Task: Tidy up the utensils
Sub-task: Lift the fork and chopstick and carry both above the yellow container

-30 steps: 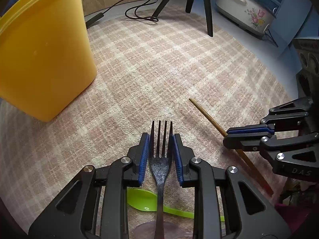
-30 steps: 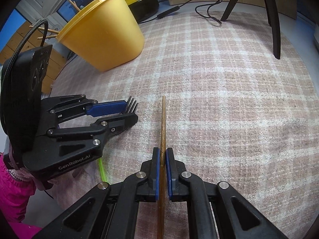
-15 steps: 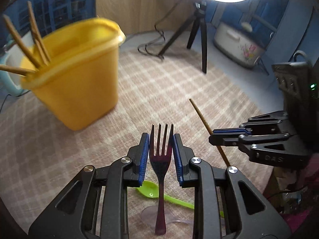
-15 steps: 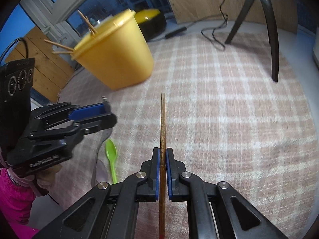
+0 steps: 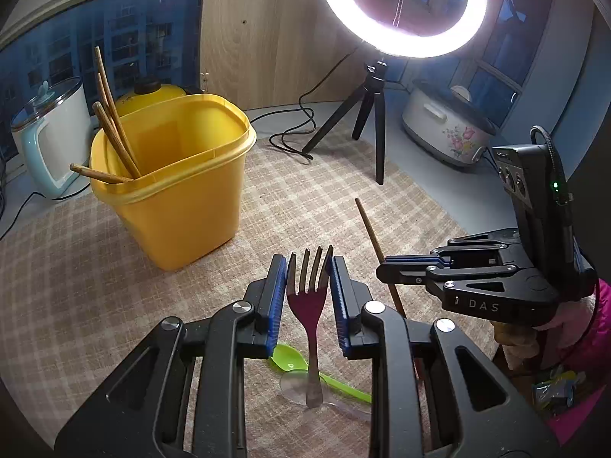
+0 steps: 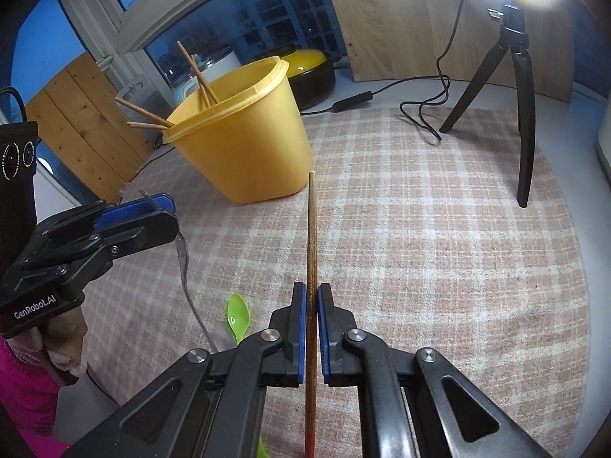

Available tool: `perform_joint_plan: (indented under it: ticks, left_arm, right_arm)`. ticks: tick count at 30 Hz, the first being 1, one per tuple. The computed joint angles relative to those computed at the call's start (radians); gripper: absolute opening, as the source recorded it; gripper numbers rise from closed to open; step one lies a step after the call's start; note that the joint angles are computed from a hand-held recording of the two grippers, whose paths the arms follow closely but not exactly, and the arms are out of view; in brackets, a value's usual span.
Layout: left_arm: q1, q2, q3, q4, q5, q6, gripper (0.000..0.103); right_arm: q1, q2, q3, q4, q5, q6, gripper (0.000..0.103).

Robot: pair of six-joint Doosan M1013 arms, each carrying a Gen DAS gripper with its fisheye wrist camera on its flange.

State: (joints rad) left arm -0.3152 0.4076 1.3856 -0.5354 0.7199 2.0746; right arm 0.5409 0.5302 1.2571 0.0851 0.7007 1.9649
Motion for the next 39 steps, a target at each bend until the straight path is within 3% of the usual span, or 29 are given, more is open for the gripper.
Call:
perform_joint_plan:
  ticks: [23,29,30,39]
  left_arm:
    - [0.008,-0.041,0.024,-0.055,-0.065,0.064,0.019]
    - [0.007,-0.040,0.019,-0.049,-0.071,0.058,0.014]
    - [0.007,-0.041,0.020,-0.049,-0.075,0.057,0.002]
    - [0.009,-0.046,0.023,-0.036,-0.098,0.028,0.000]
  right_arm:
    - [0.012,-0.016,-0.010,-0.110,-0.043,0.035,0.003]
    - [0.015,-0.015,-0.020,-0.143,-0.047,0.056,0.003]
    - [0.014,-0.016,-0.019,-0.145,-0.048,0.057,0.003]
    - [0.015,-0.021,-0.018,-0.166,-0.058,0.074,0.003]
